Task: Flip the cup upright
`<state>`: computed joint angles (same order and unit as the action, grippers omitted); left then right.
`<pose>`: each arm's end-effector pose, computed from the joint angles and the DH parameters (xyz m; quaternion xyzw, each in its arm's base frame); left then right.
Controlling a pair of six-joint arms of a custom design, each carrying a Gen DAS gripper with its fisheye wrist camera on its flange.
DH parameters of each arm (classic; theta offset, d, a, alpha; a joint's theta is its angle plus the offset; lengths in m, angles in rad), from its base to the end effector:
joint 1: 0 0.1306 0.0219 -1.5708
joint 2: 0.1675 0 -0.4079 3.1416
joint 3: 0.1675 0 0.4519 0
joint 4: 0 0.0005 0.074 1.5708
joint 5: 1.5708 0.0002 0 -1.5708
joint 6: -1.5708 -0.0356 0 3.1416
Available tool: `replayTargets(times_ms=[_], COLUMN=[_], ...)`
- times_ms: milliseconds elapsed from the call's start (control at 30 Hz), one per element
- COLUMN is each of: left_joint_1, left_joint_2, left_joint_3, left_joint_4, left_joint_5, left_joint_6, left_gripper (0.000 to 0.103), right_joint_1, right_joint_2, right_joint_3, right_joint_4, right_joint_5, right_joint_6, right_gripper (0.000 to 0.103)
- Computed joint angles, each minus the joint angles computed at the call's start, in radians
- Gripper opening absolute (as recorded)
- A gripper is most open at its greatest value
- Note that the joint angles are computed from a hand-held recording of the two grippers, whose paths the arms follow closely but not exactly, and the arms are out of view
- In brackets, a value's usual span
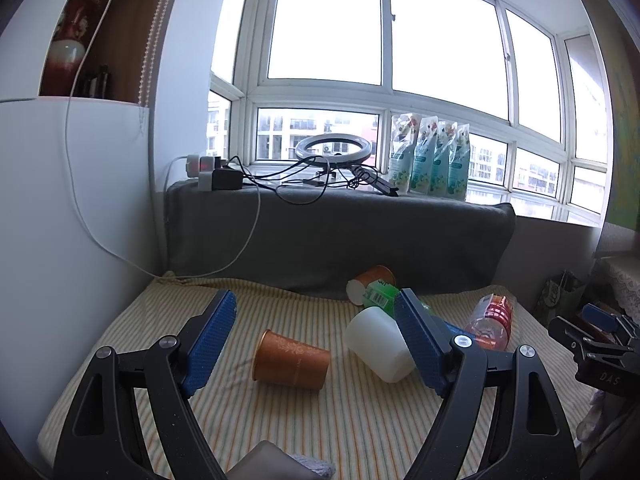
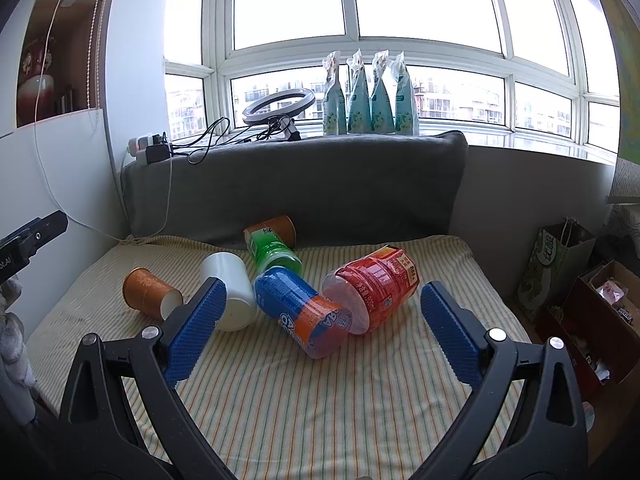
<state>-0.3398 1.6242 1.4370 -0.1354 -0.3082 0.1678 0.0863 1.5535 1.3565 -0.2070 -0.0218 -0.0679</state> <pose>0.6234 -0.2095 0.4101 -0.0205 0.8066 -0.0244 0.5902 0.6244 0.0543 0.4022 -0.0137 0.8345 0.0515 0.5485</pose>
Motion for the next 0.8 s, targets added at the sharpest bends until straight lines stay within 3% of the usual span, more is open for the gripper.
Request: replayTargets(times_ms=[800], left_joint_1=[-0.003], left_joint_2=[0.000], left_joint_3=[-0.005], left_joint_4=[-0.002], left_joint_5=[0.011], left_joint_6=[0.001], left_gripper=[0.081], right_joint_1=[0.001], right_joint_2=[0.000], right_joint_3=[0.002], right_joint_4=[-0.006], right_joint_5=[0.002], right_joint_6=[0.001], right_gripper=[0.100])
